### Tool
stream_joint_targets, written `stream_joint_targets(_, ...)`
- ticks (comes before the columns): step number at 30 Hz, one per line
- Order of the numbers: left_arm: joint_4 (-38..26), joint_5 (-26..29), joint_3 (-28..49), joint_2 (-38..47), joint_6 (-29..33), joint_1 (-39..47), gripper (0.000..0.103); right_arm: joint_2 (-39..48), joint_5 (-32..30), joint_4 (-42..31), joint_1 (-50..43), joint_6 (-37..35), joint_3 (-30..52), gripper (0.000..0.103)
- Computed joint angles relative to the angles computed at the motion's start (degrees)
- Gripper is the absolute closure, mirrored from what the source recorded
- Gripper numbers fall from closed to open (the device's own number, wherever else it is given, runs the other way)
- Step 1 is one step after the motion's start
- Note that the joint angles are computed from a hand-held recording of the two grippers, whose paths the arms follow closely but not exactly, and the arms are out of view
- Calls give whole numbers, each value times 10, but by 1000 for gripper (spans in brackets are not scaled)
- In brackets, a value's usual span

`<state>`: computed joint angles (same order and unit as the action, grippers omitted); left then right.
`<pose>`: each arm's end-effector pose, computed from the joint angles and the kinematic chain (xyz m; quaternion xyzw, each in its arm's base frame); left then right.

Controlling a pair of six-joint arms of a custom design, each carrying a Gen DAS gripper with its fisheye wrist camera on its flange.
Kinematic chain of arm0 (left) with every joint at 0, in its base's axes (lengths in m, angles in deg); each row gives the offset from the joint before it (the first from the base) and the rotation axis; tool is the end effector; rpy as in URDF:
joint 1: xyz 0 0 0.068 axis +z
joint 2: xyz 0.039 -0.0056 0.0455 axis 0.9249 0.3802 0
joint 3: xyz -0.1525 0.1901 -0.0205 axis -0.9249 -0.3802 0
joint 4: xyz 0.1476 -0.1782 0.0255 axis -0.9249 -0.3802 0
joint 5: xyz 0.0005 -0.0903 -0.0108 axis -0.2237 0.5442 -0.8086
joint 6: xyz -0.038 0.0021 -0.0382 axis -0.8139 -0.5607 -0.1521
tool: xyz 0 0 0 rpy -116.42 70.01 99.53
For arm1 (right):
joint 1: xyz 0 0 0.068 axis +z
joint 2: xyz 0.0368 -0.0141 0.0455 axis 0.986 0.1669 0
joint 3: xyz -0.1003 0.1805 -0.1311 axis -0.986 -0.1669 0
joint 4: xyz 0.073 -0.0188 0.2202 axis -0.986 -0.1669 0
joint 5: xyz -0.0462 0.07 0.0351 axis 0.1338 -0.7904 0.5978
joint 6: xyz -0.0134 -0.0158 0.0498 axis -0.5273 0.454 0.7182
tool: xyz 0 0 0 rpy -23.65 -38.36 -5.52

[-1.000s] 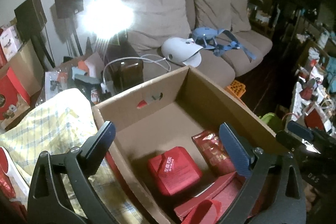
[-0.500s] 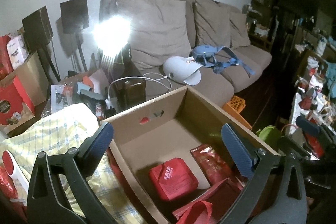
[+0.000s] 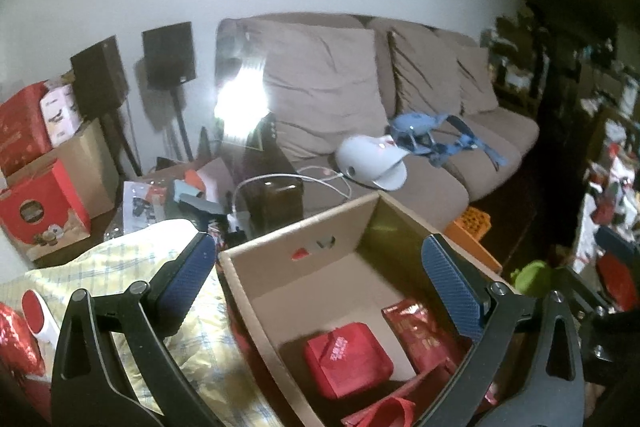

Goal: Organize objects
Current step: 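Lift both open tools up and out of the cardboard box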

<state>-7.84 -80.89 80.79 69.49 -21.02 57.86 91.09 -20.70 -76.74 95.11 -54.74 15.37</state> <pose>0.2201 -0.0342 0.3347 0.0200 0.8760 -0.0128 0.4817 0.2062 0.0506 0.2877 -0.0608 0.8441 0.0400 0.5313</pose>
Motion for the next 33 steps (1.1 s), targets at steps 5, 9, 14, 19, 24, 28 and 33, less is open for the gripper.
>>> stream_joint_targets(5,19,19,-12,-16,-6,23,0,1,22,4,-2,1,1,1)
stream_joint_targets(9,64,-10,-53,-49,-27,17,0,11,32,-2,-6,11,9,1)
stream_joint_targets(14,60,-2,-49,-53,-39,25,0,6,54,6,-4,14,4,1)
stream_joint_targets(19,56,-22,-45,-51,-22,13,0,-10,77,34,10,6,-12,1)
stream_joint_targets(24,50,-58,-41,-46,6,-19,0,-15,152,73,51,-13,-33,1)
stream_joint_targets(28,49,-81,-40,-43,23,-42,0,-23,211,114,78,-36,-57,1)
stream_joint_targets(33,43,-74,-37,-43,24,-46,0,-32,178,113,68,-43,-61,1)
